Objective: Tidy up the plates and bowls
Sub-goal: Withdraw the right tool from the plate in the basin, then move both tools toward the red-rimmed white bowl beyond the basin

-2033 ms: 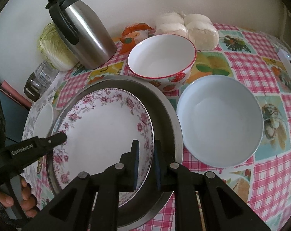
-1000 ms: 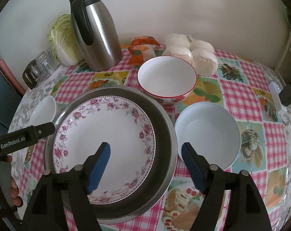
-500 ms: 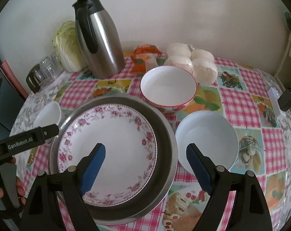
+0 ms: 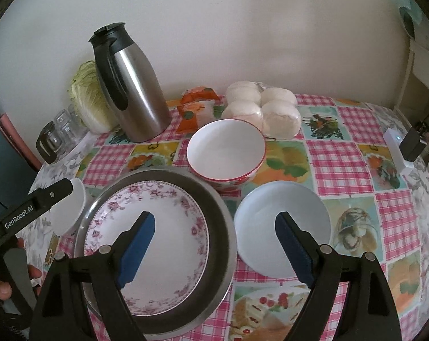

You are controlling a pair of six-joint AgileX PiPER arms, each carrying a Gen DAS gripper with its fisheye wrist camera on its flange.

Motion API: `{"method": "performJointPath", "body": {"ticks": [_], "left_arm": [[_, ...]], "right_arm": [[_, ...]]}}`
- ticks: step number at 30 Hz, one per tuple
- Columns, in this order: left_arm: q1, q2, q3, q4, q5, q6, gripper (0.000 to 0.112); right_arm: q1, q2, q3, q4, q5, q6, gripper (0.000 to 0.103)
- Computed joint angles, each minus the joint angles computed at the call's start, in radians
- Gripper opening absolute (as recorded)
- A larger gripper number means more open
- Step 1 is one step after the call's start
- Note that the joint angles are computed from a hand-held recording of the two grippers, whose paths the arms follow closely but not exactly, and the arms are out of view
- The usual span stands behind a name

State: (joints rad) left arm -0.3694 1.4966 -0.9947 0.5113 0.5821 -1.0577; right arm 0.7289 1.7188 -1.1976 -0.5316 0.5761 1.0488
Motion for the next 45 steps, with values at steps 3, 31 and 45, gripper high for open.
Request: {"method": "performJointPath", "body": {"ticks": [3, 31, 45], "left_arm": [[0.030, 0.006, -0.005, -0.155, -0.050, 0.136, 0.103], [-0.043, 0.294, -0.356, -0.129, 0.078, 0.235, 0.103], [-0.048, 0.678, -0.928, -0.434, 0.410, 0.515, 0.061]], "right_arm": [[-0.024, -0.003, -0.003, 0.068, -0.009, -0.059, 0.087], [-0.261, 0.112, -0.094, 0.247, -0.195, -0.226, 0.087], [-0.349, 0.288, -0.246, 0.461, -0.142, -0.459, 0.045]]}}
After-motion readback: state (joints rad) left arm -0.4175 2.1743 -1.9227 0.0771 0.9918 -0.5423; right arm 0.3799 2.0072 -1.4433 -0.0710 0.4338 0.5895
